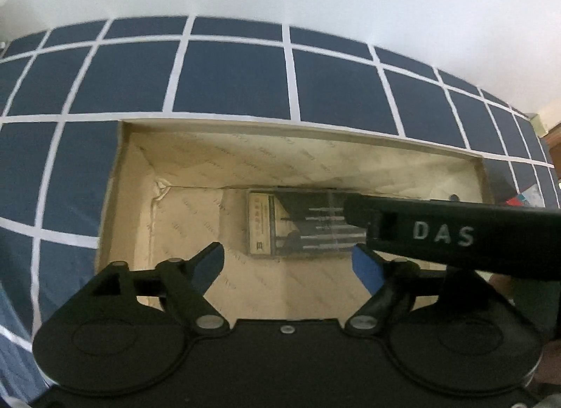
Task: Organize objects
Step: 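Lower the screwdriver case into the box and open the right gripper, then move the right tool back toward the white air-conditioner remote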
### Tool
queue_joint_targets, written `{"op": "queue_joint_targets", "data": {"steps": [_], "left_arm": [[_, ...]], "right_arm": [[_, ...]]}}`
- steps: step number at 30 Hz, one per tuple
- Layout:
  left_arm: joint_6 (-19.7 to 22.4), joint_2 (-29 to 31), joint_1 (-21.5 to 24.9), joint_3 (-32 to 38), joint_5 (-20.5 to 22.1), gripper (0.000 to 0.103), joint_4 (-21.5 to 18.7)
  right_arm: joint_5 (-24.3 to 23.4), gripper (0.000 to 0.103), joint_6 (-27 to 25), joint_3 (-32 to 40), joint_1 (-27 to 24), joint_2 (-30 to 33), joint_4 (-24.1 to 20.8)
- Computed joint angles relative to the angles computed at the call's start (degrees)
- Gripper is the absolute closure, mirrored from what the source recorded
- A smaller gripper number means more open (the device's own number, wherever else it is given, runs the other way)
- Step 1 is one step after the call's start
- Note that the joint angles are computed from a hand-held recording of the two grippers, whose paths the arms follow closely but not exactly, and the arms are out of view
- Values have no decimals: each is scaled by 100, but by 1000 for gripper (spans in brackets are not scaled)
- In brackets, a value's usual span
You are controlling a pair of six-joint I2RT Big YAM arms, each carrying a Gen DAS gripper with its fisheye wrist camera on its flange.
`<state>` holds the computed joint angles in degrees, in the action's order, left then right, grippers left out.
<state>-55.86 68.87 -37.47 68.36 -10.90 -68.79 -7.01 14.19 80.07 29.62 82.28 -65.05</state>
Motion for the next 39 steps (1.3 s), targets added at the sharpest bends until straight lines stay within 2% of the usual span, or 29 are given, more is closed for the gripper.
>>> {"op": "queue_joint_targets", "data": {"steps": [4,8,13,21,27,31,34,39], "left_arm": [[-241,-122,-303,141,-226,22,-235],[-444,-176,-656,343,-542,9,-536],[-743,-129,-1099,641,-890,0,-1012],[-1088,37,-1773,1039,-1216,0,-1489],[-1243,192,-2169,1232,-1295,0,-1580],[-1179,393,-2356,1413,-1288,0,-1521],[-1025,625,-2478,1611,-1263,0,-1455],[-780,1131,-2662,2053,-1218,0,-1408]], "right_arm": [[65,17,-19,-171,-2,-400,-60],[129,9,119,-361,-44,-810,-134],[132,3,177,-595,-86,-1329,-152],[216,0,324,-942,-303,-2135,-336],[260,0,347,-1181,-551,-2613,-546],[290,0,299,-1311,-816,-2928,-709],[252,0,203,-1388,-1127,-3145,-816],[37,0,-155,-1519,-1945,-3427,-962]]}}
